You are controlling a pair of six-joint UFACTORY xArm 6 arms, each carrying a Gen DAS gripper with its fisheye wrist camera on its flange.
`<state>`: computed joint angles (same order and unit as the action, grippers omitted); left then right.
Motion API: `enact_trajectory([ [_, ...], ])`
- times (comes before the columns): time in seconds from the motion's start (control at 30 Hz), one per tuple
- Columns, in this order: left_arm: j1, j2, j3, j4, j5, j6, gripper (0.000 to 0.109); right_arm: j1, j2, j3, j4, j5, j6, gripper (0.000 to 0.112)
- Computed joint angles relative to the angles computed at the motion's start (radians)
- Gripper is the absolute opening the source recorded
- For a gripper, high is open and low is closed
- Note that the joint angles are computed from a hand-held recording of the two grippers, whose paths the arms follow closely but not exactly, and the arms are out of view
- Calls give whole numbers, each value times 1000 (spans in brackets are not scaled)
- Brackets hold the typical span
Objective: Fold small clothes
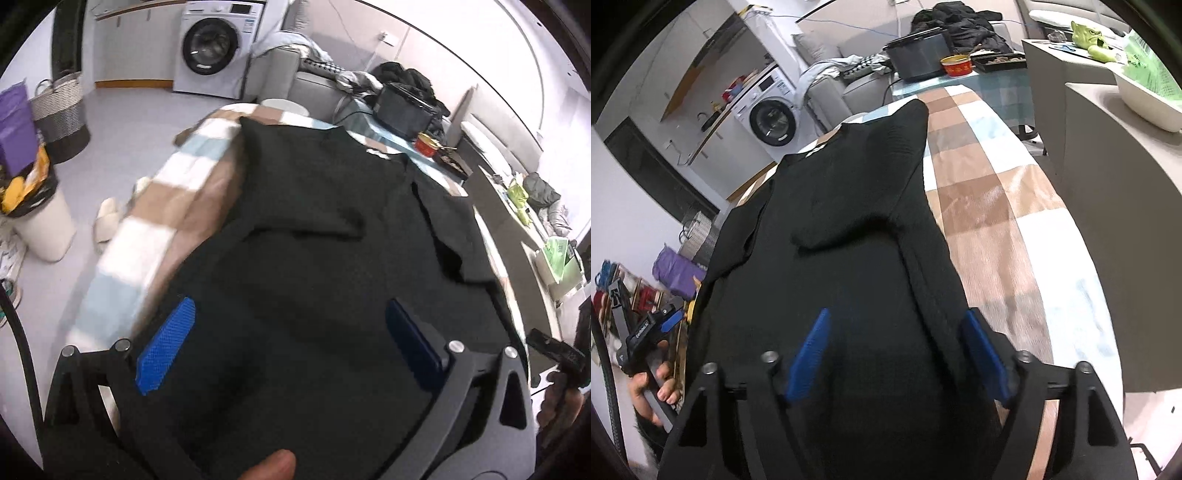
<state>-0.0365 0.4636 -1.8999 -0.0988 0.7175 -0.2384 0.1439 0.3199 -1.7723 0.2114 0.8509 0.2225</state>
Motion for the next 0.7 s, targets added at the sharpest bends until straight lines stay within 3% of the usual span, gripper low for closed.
enact_trajectory([
  [0.1, 19, -159, 228, 26, -56, -29, 102, -8, -93, 111, -9, 4, -13, 85],
  [0.4, 60, -493, 661, 35, -176, -41, 102, -44, -390, 454, 73, 35, -79, 85],
  [0.6, 59, -645, 808, -67, -214, 43, 102, -73, -490, 546, 160, 108, -197, 85],
  [0.7, 69, -720, 855, -55, -243, 29, 102, -88, -545, 583, 155, 160, -233, 85],
])
